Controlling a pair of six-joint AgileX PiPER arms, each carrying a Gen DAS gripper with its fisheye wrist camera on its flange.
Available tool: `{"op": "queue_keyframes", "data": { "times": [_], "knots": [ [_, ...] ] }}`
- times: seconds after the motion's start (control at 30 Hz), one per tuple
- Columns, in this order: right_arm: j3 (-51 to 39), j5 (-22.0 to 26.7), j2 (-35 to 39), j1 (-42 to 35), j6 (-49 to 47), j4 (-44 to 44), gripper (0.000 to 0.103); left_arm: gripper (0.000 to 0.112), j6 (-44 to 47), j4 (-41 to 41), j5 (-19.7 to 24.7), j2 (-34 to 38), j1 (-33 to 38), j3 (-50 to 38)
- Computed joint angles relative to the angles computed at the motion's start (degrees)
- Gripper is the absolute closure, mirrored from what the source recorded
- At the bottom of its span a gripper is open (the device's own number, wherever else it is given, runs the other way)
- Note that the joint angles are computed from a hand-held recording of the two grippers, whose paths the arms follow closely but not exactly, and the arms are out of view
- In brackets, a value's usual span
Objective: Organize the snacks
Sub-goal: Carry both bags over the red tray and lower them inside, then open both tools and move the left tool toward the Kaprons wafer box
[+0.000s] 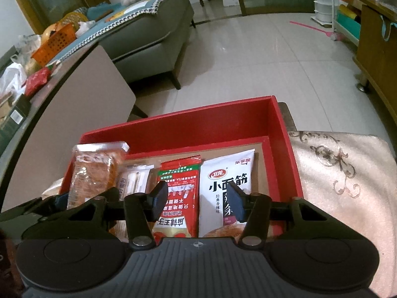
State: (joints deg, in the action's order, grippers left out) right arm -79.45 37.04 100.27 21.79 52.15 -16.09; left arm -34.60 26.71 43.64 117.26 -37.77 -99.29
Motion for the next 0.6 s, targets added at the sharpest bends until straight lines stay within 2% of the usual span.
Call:
{"op": "queue_keyframes", "data": {
  "times": [0.27, 0.47, 0.6],
  "knots": [
    [-0.50, 1.04, 0.45, 0.21, -0.50, 0.23, 0.040, 0.048, 0.25, 0.49, 0.01, -0.69, -0.43, 0.36],
    [-0.59, 2.54, 0.32, 0.86, -0.34, -0.39, 0.038, 0.048, 0.74, 1.15, 1.49, -1.35, -0.74, 1.30],
    [-0.96, 4.10, 0.10, 1.95, -0.03, -1.08, 0.037, 0.048, 3.98, -3.28, 1.24, -3.32, 0.64, 3.88]
  ]
}}
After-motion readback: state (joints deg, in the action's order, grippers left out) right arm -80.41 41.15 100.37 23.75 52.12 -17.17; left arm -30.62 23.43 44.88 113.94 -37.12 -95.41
